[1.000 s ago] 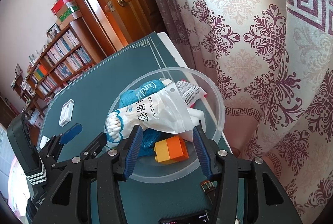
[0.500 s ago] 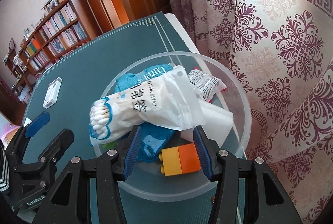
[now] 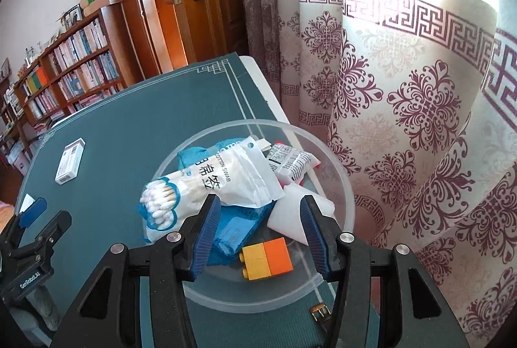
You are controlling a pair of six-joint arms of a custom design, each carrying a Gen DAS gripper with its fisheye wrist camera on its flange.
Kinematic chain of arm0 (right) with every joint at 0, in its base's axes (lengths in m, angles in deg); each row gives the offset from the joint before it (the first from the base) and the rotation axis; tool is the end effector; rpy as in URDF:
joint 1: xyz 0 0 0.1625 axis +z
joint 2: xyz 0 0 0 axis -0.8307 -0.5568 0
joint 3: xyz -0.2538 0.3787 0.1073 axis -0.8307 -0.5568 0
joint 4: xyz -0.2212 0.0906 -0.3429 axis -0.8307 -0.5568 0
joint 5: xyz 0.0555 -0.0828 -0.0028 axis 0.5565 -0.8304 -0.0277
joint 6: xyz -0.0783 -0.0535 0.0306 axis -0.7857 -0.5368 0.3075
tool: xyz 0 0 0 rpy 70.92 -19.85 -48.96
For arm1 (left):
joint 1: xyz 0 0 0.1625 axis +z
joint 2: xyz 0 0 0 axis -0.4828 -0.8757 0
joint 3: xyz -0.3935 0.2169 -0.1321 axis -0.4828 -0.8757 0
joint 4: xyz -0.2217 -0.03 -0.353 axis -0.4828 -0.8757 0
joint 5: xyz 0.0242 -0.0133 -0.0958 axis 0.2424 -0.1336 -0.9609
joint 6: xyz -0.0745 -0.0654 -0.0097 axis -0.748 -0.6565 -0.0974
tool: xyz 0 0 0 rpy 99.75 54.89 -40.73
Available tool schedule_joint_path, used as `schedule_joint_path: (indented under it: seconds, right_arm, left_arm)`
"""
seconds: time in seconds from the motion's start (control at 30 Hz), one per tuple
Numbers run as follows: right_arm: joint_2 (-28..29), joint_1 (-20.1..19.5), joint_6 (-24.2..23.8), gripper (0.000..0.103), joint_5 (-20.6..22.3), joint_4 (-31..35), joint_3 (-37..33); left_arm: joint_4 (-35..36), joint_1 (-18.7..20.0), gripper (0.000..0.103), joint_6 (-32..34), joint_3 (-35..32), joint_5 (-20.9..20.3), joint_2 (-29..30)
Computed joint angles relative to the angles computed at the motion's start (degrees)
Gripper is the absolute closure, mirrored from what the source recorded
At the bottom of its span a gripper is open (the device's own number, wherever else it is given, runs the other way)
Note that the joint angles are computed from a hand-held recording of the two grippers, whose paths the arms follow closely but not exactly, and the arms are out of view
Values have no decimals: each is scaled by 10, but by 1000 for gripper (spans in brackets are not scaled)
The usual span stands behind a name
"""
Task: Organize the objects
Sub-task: 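Grasp the white block with the left tool while the right tool grasps the white medicine box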
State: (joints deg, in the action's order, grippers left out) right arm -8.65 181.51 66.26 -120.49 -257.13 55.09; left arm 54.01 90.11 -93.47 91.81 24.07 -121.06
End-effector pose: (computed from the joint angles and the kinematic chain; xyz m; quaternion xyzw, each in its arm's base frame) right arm 0.3039 -0.3269 -0.0456 0.1663 -0.8677 0.3581 0.3019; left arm 0.0835 -0.2721 0.2741 0.1724 0.8367 -0.4201 0.3062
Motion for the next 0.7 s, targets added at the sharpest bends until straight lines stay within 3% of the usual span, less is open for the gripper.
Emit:
schedule_joint_path:
  seconds: [0.4, 0.7]
  right_arm:
    - [41, 56, 37, 49, 130, 125, -92]
    - [98, 74, 48, 49, 193, 209, -178]
  left_arm:
    - [-20, 151, 6, 119, -51, 18, -81]
    - [-48, 302, 5, 178, -118, 82, -78]
